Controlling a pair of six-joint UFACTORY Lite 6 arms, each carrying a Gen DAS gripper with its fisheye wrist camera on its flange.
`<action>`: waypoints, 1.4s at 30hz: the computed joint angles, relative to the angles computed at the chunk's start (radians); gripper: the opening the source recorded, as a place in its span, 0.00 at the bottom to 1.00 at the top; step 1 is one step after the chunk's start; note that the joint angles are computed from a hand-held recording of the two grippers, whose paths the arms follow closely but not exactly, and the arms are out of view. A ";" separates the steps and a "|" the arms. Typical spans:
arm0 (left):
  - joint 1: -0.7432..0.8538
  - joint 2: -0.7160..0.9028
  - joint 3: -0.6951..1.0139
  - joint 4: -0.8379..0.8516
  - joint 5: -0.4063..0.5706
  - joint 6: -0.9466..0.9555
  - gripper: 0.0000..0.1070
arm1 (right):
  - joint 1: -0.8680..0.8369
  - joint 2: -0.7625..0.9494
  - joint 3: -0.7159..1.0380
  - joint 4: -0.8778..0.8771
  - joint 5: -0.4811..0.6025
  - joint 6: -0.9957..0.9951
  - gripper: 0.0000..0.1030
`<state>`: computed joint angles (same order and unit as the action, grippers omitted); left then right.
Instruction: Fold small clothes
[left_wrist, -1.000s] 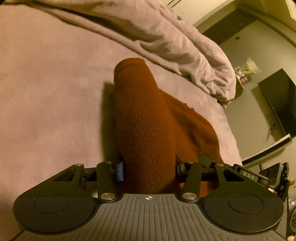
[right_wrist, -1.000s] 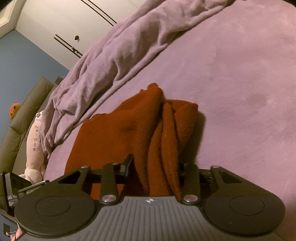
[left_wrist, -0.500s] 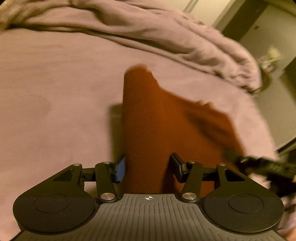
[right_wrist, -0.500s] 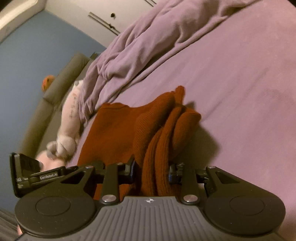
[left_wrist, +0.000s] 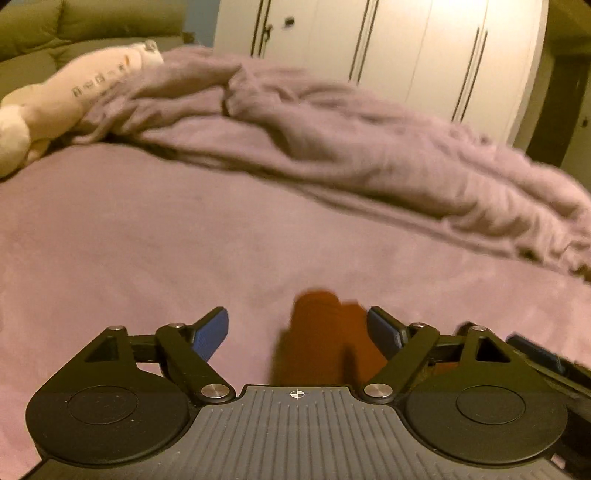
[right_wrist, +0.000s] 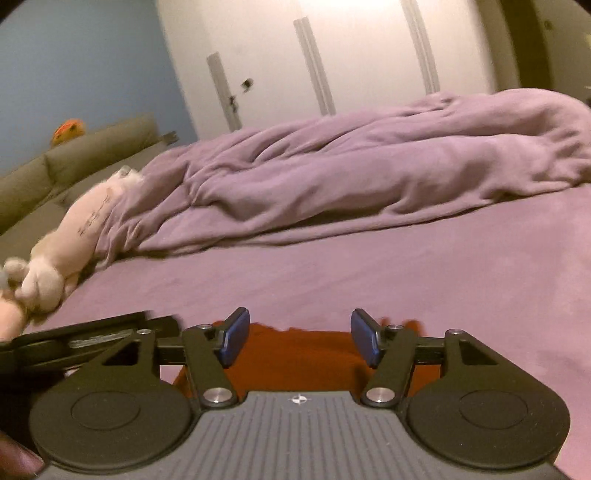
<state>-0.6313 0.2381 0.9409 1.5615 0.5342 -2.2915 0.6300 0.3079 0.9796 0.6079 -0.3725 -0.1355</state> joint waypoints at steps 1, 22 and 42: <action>-0.004 0.051 0.031 0.000 0.002 0.007 0.78 | -0.002 0.043 0.015 0.026 -0.022 -0.043 0.58; -0.093 -0.282 -0.276 -0.108 -0.058 0.009 0.90 | 0.099 -0.205 -0.328 0.310 -0.186 -0.218 0.66; -0.619 -0.533 -0.387 -0.732 0.332 0.409 0.96 | 0.522 -0.706 -0.595 1.627 -0.271 -1.315 0.81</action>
